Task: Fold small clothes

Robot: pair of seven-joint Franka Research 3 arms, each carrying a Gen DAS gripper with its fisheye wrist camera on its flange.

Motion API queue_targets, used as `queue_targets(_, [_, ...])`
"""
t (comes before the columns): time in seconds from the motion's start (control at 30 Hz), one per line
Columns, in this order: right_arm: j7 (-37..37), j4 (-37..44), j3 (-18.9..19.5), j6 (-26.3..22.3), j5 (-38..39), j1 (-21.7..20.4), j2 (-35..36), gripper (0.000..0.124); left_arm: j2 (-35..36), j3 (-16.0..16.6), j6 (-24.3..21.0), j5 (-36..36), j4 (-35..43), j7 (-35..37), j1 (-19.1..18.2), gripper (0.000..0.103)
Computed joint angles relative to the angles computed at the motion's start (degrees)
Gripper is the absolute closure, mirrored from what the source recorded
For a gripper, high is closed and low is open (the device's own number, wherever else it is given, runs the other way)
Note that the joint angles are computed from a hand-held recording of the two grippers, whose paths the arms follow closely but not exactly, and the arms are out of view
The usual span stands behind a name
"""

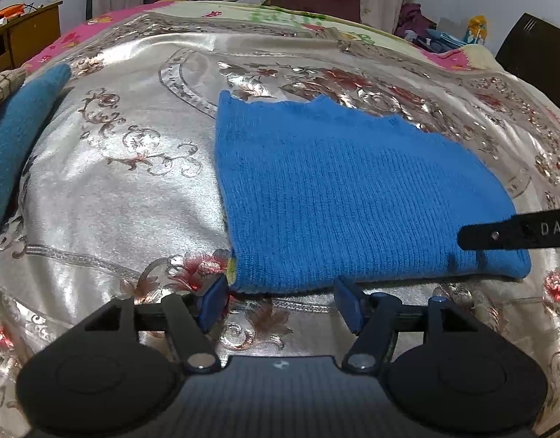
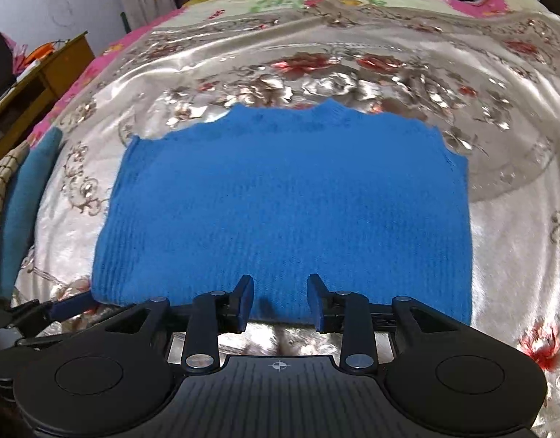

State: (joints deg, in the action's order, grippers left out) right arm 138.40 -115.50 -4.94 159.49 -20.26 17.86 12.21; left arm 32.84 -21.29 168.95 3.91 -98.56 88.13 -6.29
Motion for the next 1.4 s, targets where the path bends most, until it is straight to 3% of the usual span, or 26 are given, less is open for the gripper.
queue_targets(0.33, [-4.2, 3.9, 0.4, -1.8, 1.7, 0.3, 2.1, 0.086, 0.1, -1.5, -0.6, -1.4, -0.1, 1.3, 1.3, 0.033])
queue_targets(0.5, [-5.8, 5.0, 0.4, -2.0, 2.5, 0.7, 2.7, 0.079, -0.3, -0.9, -0.7, -1.3, -0.4, 1.3, 0.7, 0.032])
queue_targets(1.4, [-10.2, 7.8, 1.0, -2.5, 6.8, 1.0, 4.3, 0.075, -1.2, -2.8, -0.1, -3.4, -2.1, 1.9, 2.5, 0.031])
